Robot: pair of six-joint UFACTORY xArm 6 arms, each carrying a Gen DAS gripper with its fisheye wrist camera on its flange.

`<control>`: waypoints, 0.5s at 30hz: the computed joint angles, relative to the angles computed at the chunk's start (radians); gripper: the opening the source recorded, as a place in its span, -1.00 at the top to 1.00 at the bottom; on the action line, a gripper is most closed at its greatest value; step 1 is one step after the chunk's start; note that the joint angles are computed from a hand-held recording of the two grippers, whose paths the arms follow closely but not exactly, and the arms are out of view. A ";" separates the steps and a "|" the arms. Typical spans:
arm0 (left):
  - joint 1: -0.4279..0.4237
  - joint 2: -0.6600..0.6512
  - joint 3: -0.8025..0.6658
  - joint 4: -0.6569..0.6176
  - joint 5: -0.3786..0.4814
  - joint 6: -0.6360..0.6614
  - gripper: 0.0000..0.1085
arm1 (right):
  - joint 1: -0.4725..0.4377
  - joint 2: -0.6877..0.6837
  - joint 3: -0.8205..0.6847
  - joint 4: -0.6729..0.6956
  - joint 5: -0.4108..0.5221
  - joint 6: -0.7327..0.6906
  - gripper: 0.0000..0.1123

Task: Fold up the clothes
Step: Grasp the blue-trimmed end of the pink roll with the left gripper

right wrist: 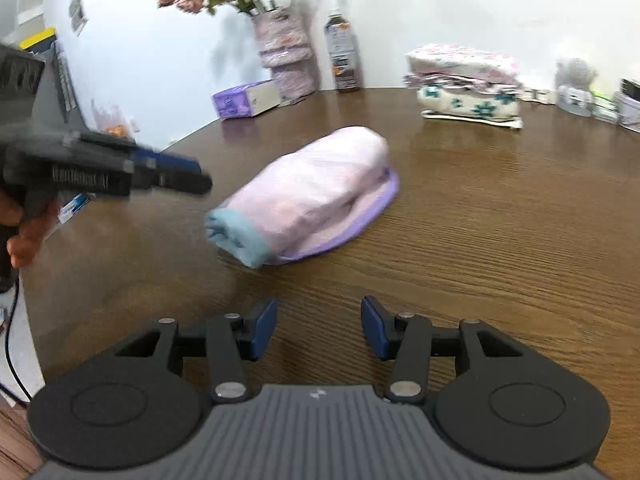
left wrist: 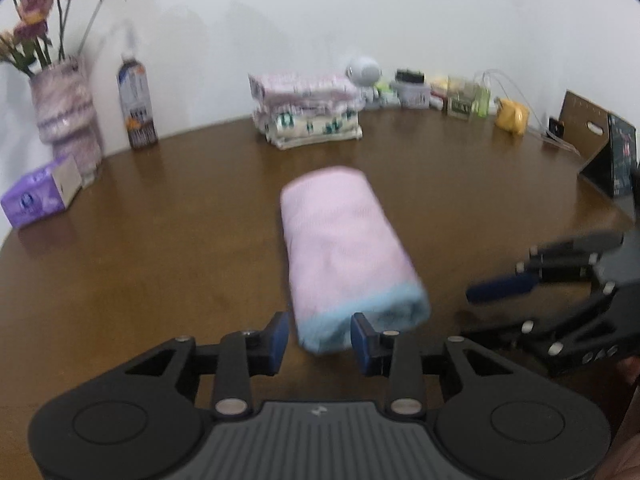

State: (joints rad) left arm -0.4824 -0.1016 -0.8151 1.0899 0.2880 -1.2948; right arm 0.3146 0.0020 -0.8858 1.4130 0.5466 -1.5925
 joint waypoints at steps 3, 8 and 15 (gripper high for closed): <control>0.022 0.046 -0.011 0.075 -0.024 -0.037 0.39 | 0.045 0.011 -0.021 0.009 -0.013 -0.003 0.15; 0.061 0.096 -0.046 0.300 -0.090 -0.214 0.39 | 0.153 0.076 -0.088 0.044 -0.177 0.022 0.31; 0.089 0.134 -0.108 0.577 -0.175 -0.464 0.71 | 0.182 0.084 -0.111 0.141 -0.268 -0.042 0.89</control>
State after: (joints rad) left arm -0.3937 0.0328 -0.9233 1.6667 0.1134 -1.7592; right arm 0.4961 0.0865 -0.9972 1.5544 0.2784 -1.6347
